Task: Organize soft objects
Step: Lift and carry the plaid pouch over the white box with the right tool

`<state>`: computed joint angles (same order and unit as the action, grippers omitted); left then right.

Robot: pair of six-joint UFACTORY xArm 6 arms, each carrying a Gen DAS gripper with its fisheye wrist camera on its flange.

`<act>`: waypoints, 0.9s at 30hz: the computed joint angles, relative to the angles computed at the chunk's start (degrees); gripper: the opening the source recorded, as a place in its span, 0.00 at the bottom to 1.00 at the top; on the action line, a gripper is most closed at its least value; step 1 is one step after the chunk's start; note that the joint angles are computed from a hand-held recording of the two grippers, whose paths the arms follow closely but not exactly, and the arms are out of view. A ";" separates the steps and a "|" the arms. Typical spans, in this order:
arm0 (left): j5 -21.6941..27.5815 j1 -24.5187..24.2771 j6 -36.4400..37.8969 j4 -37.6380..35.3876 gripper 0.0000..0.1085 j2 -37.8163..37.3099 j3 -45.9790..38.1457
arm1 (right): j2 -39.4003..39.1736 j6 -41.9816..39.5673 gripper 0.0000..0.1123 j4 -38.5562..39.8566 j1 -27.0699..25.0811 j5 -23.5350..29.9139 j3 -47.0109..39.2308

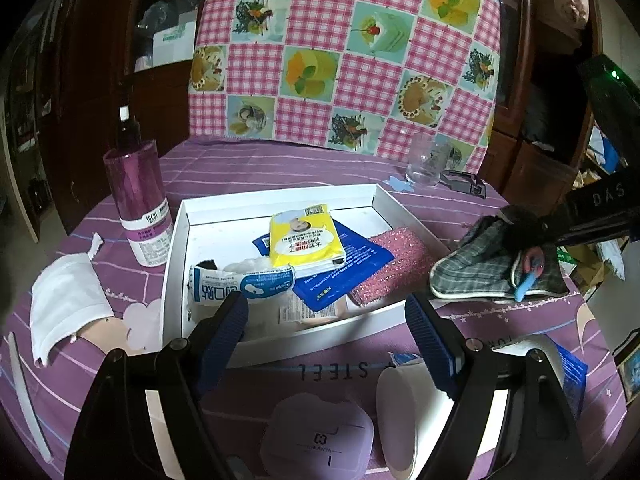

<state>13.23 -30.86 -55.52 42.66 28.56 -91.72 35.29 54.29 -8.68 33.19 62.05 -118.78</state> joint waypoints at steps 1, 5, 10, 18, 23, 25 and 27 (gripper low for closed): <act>0.06 0.02 -0.74 0.85 0.75 -0.12 0.00 | -0.19 0.20 0.22 -0.25 0.15 -0.87 0.24; 0.31 0.21 -4.24 4.52 0.75 -0.86 0.30 | -1.80 -0.21 0.22 0.73 0.34 -6.49 3.09; 0.35 0.22 -7.98 9.40 0.75 -1.61 0.52 | -0.81 -0.74 0.22 1.38 0.75 -5.80 1.10; -1.73 -0.02 -4.61 7.34 0.75 -2.52 1.82 | -1.54 0.63 0.22 -0.49 0.90 -8.38 2.48; -1.50 -0.03 -5.43 8.23 0.75 -2.58 1.84 | -2.93 -0.66 0.22 1.89 0.45 -15.71 6.34; -1.79 0.05 -4.81 7.29 0.75 -2.56 1.93 | -2.54 -1.44 0.22 2.89 0.48 -16.53 6.16; -2.30 0.22 -4.27 6.52 0.75 -2.63 2.12 | -2.31 -0.94 0.22 2.59 0.53 -17.41 6.17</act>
